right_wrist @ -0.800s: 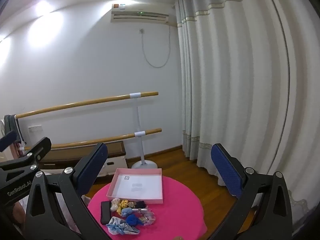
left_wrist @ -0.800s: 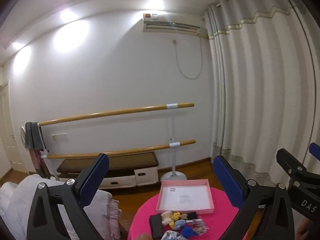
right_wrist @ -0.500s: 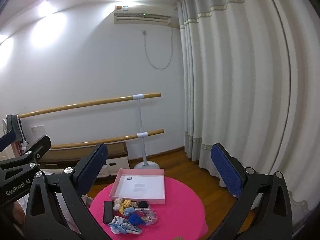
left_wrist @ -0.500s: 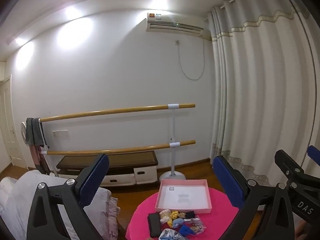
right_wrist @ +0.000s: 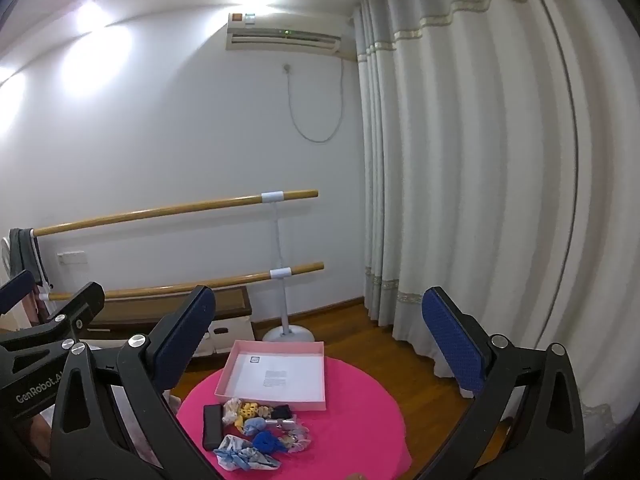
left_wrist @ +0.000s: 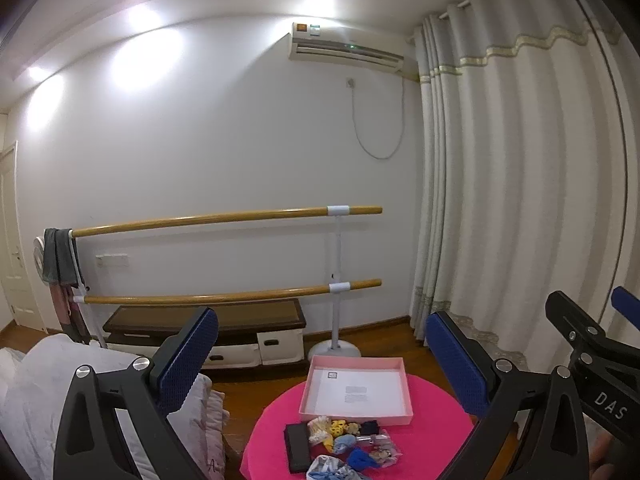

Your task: Organize soft objects

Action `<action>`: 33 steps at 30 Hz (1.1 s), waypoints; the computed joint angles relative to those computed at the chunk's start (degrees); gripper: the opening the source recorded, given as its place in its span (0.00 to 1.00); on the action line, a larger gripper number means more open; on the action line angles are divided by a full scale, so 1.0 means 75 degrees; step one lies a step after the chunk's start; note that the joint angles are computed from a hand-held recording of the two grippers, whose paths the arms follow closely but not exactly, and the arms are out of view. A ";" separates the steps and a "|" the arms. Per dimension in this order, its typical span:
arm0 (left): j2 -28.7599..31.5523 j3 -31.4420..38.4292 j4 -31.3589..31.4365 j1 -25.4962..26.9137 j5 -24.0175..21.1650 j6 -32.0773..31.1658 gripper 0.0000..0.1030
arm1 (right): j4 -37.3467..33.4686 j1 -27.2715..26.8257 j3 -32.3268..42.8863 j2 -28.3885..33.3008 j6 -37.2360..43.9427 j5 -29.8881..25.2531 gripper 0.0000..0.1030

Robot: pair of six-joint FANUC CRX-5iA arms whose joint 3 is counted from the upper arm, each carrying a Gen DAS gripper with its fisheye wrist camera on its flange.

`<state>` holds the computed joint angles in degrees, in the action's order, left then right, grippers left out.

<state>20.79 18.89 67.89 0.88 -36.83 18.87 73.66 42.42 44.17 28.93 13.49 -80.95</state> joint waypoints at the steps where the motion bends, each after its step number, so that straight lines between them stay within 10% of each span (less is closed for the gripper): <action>1: 0.0004 0.0036 -0.0022 0.0034 -0.0053 0.0034 1.00 | -0.0015 -0.0013 -0.0063 -0.0067 -0.0015 0.0013 1.00; 33: 0.0443 0.0813 -0.1090 0.0065 -0.0370 0.1070 1.00 | -0.0418 -0.0131 0.1256 0.0592 0.0801 -0.0240 1.00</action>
<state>24.11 24.98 59.71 1.36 -39.61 26.90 70.53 41.44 53.59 33.37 19.50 -82.75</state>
